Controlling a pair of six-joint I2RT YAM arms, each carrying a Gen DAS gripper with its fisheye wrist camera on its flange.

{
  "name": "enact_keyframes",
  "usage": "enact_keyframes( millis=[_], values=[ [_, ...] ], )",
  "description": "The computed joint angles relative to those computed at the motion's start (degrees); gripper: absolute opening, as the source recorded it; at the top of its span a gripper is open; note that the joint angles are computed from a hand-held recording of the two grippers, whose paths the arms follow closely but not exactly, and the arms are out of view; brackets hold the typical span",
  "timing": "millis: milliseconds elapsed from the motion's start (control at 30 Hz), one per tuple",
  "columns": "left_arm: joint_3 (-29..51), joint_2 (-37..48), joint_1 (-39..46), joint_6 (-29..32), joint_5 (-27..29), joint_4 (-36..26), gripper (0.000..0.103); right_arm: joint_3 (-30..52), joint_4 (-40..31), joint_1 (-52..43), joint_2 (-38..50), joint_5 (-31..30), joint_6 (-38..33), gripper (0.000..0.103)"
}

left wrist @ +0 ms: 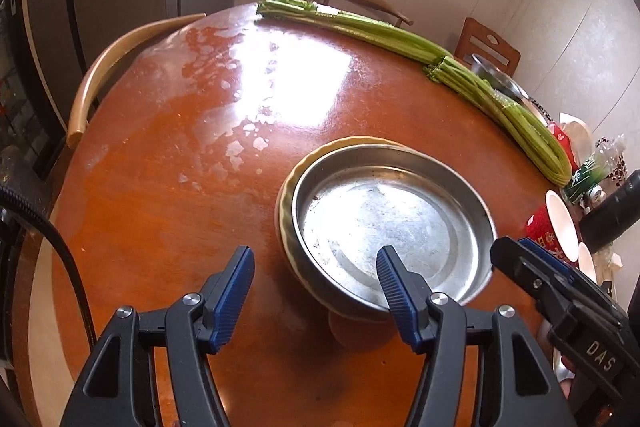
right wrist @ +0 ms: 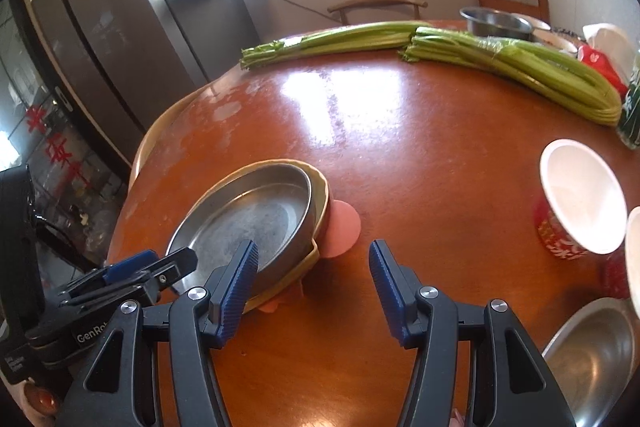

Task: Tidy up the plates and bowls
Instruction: 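Open the left gripper and release the tray on the stack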

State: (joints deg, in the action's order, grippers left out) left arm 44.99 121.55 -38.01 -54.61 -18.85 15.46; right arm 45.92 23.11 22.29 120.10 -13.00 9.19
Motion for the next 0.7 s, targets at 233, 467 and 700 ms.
enact_keyframes(
  millis=[233,467,700],
  values=[
    [3.89,4.83,2.6,3.09,4.27,2.49,0.064,1.91,-0.79,0.36,2.46,-0.5,-1.13,0.059],
    [10.67,8.02,4.63,7.74,5.43,-0.72,0.063,4.27,-1.34,-0.51,4.83,0.51,-0.59,0.059],
    [20.77,12.71,5.04,12.31,5.82,-6.14,0.063,6.86,-2.86,-2.42,6.83,3.2,-0.43,0.059]
  ],
)
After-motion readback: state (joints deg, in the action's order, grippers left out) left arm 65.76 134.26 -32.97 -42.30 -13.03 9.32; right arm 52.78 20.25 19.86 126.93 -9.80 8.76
